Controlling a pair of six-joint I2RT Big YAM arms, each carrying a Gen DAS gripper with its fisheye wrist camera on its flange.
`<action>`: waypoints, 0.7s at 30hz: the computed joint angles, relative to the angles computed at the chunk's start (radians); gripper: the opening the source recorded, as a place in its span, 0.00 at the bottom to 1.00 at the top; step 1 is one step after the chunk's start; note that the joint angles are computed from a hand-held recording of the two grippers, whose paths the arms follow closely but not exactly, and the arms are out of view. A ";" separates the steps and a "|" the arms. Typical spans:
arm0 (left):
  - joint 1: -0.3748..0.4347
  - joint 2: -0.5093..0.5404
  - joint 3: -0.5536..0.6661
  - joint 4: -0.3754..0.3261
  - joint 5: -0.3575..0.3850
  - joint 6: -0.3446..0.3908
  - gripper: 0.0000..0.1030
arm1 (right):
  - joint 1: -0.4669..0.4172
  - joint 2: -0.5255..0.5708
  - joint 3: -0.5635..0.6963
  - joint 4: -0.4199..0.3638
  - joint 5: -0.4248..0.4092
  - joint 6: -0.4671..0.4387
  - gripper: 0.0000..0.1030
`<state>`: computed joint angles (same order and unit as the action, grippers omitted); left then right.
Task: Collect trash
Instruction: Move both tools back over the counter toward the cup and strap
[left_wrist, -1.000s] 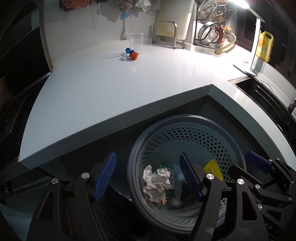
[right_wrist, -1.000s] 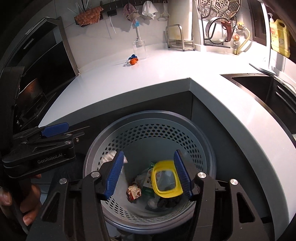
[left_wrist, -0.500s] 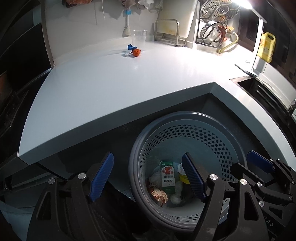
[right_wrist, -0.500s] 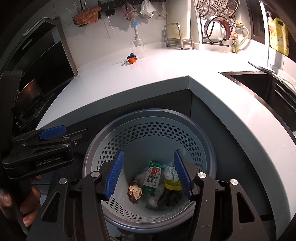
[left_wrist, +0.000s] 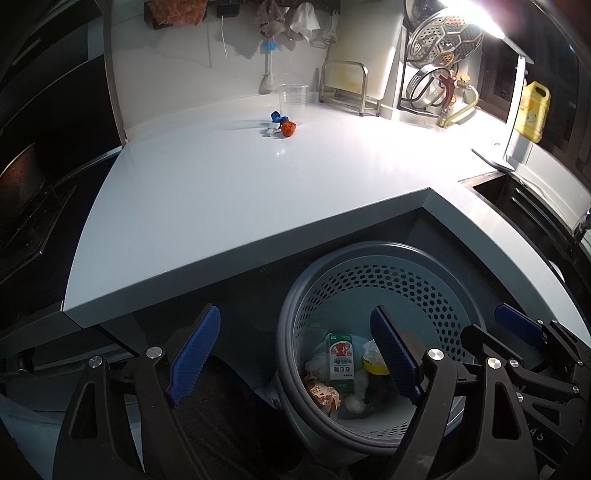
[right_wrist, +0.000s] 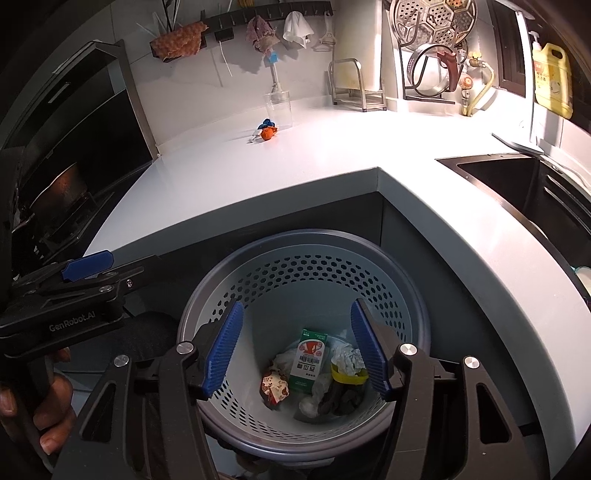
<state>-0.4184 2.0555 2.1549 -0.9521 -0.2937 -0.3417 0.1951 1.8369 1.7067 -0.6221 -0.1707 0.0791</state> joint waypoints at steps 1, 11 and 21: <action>0.001 -0.010 -0.014 0.010 -0.002 -0.002 0.82 | 0.001 -0.005 -0.003 0.004 0.002 0.002 0.61; 0.013 -0.066 -0.078 0.059 -0.014 -0.016 0.85 | 0.005 -0.034 -0.013 0.030 0.001 0.015 0.65; 0.038 -0.018 0.018 0.059 -0.033 0.011 0.88 | 0.009 0.040 0.114 0.023 -0.022 0.024 0.67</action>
<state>-0.3809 2.0380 2.1728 -0.8933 -0.3267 -0.3306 0.2036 1.8773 1.8209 -0.5992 -0.1923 0.1033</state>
